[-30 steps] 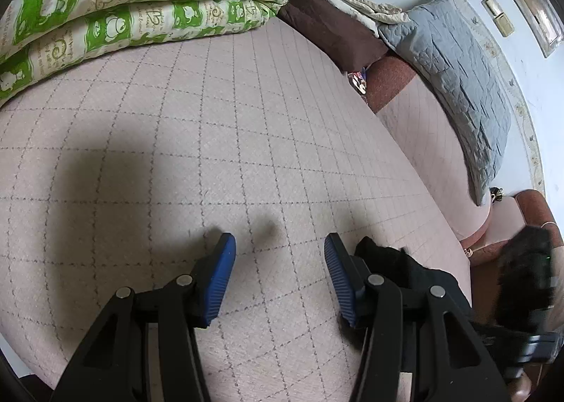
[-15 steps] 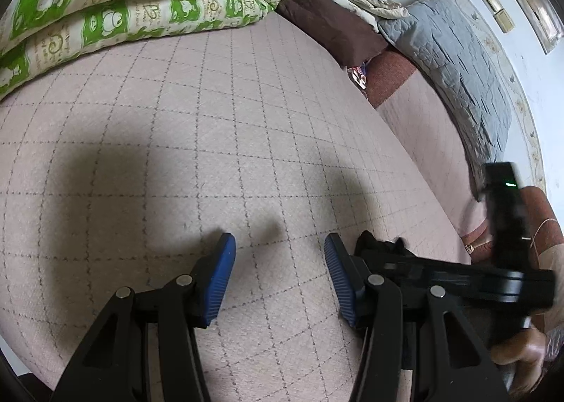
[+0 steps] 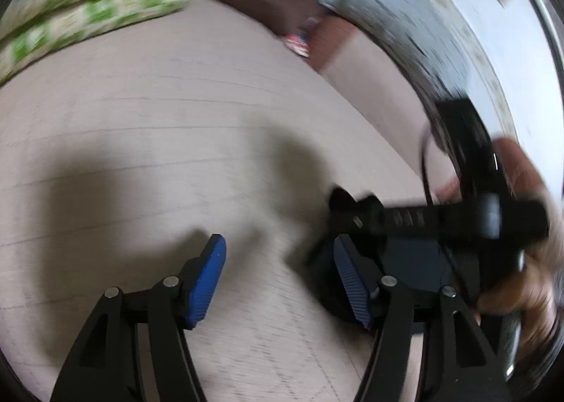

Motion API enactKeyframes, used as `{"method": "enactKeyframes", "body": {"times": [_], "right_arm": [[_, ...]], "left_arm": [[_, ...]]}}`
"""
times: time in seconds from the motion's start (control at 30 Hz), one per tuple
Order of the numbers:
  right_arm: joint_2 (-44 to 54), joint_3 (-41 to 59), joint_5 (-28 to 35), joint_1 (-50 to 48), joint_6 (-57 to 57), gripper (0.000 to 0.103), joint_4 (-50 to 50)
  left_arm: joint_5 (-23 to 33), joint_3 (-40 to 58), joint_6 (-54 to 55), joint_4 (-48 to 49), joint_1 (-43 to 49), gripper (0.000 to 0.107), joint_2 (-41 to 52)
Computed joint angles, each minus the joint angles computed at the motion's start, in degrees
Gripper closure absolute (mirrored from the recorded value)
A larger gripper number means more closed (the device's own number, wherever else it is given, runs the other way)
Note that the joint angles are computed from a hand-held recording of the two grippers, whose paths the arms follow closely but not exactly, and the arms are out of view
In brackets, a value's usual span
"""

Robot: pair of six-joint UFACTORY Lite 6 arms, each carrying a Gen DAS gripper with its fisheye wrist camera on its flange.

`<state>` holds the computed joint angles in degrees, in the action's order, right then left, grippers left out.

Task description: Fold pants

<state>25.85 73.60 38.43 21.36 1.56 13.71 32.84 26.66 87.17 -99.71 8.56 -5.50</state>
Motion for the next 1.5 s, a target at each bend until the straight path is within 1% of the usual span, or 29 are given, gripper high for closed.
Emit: {"method": "enactKeyframes", "body": {"times": [0.07,0.1,0.13,0.23,0.27,0.3,0.33,0.37,0.4,0.47,0.63,0.7,0.8,0.83,0.97,1.07,1.1,1.2,1.33,1.37,1.5], "right_arm": [[-1.46,-1.54,-0.07,-2.12,-5.07,0.084,3.97],[-1.82,-1.96,-0.03,-3.03,-6.69,0.084,4.90],[-2.82,-3.18,0.05,-4.25,-8.86,0.084,6.15],[-3.40,-4.92,-0.05,-7.07,-14.96,0.084,11.06],[-4.67,-6.62,0.11,-8.02,-16.94,0.084,12.60],[-5.08,-7.15,0.38,-8.37,-17.93,0.084,13.74],[-5.60,-7.82,0.46,-8.59,-18.60,0.084,14.64],[-5.71,-8.48,-0.06,-8.12,-18.88,0.084,15.67],[-6.48,-9.30,0.79,-9.20,-20.44,0.084,16.81],[-8.62,-11.37,0.45,-9.74,-22.19,0.085,18.35],[-13.97,-15.04,1.84,-15.51,-29.02,0.085,23.97],[-16.86,-16.74,3.74,-20.23,-32.13,0.085,24.94],[-19.56,-17.57,7.55,-29.67,-37.29,0.085,25.86],[-19.56,-17.15,8.85,-32.60,-38.48,0.085,25.77],[-17.40,-15.55,12.19,-44.43,-44.45,0.085,25.31],[-14.04,-15.02,11.84,-50.29,-48.00,0.085,25.37],[-12.95,-14.77,11.90,-51.49,-48.70,0.085,25.54],[-10.08,-14.40,12.95,-54.69,-51.38,0.085,27.43],[-9.69,-15.17,12.65,-54.92,-52.88,0.085,28.98],[-9.87,-15.43,12.37,-54.60,-52.82,0.085,29.15],[-9.89,-15.64,11.81,-54.14,-52.68,0.085,29.25]], "left_arm": [[-2.21,-1.02,2.94,-2.50,-5.12,0.034,-2.37],[-4.30,-1.32,4.82,-4.52,-8.45,0.031,-3.39],[-6.29,-1.23,6.38,-6.38,-11.16,0.029,-3.67],[-11.72,1.59,10.05,-11.69,-17.66,0.028,-0.56],[-13.41,3.12,9.94,-12.31,-19.04,0.030,1.40],[-13.54,4.74,8.23,-10.78,-19.41,0.051,3.72],[-11.66,5.20,4.97,-6.86,-18.17,0.069,5.09],[-9.02,6.66,0.70,-2.26,-17.09,0.090,7.52],[-7.60,7.13,-1.66,-0.06,-16.62,0.091,8.24],[-9.56,6.16,-2.79,0.42,-18.63,0.093,5.50],[-12.17,7.22,-14.14,8.05,-25.40,0.095,0.39],[-13.66,9.97,-18.87,9.92,-29.87,0.095,0.95],[-17.31,17.30,-27.36,15.13,-37.84,0.095,5.99],[-19.17,20.49,-31.77,18.59,-41.24,0.095,8.41],[-25.19,31.31,-55.75,41.45,-51.93,0.095,17.90],[-25.20,39.01,-72.82,58.65,-54.90,0.095,25.48],[-24.65,40.28,-75.79,61.45,-55.68,0.095,26.63],[-25.05,39.56,-78.56,64.60,-56.75,0.095,26.24],[-24.45,38.59,-71.81,58.37,-54.94,0.095,25.70],[-24.22,38.64,-71.51,57.93,-54.64,0.095,25.74],[-23.78,36.19,-62.80,48.21,-53.37,0.095,24.33]]}}
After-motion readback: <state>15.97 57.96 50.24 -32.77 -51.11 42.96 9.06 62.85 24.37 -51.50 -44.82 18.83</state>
